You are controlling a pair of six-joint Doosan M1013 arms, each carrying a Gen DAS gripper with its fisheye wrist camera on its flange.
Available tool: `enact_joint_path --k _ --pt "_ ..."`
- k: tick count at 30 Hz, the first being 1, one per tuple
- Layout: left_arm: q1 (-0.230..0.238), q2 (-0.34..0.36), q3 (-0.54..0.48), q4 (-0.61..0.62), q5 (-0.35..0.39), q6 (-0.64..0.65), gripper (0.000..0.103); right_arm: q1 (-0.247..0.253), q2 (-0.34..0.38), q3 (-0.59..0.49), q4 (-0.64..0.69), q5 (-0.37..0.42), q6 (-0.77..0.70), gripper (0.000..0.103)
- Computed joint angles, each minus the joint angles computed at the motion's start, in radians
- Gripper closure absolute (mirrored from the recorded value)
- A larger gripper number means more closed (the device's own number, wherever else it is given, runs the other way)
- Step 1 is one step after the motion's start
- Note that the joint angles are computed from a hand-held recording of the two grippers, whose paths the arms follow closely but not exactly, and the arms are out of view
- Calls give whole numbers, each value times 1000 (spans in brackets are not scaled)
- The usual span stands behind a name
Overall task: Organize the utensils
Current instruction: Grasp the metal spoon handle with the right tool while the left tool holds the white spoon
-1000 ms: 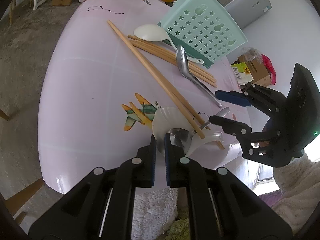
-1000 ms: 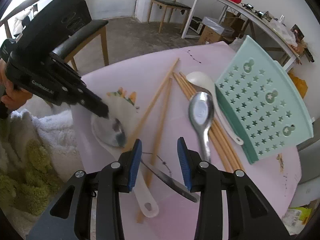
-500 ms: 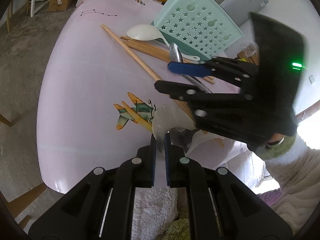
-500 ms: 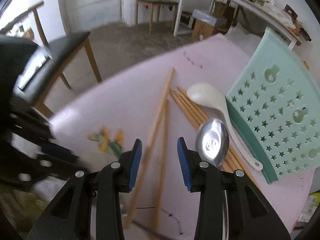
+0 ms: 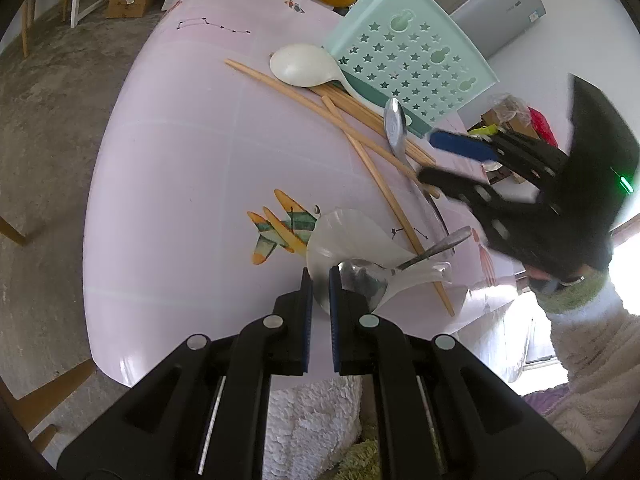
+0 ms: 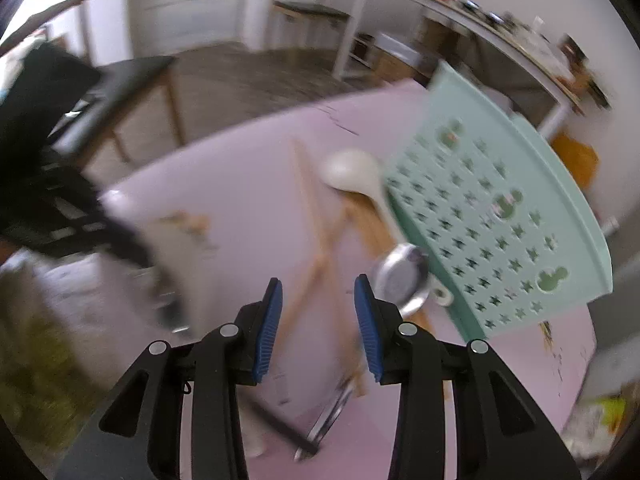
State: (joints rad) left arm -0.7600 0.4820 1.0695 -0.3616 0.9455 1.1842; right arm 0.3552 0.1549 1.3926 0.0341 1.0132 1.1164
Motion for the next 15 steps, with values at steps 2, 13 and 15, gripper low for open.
enact_joint_path --k 2,13,15 --pt "-1 4 -6 4 1 -4 96 2 -14 12 70 25 -91 67" --pt "-2 12 -24 17 23 -22 96 39 10 11 102 139 -261 68" --pt "-2 13 -25 16 27 -21 97 42 13 9 85 137 -268 72"
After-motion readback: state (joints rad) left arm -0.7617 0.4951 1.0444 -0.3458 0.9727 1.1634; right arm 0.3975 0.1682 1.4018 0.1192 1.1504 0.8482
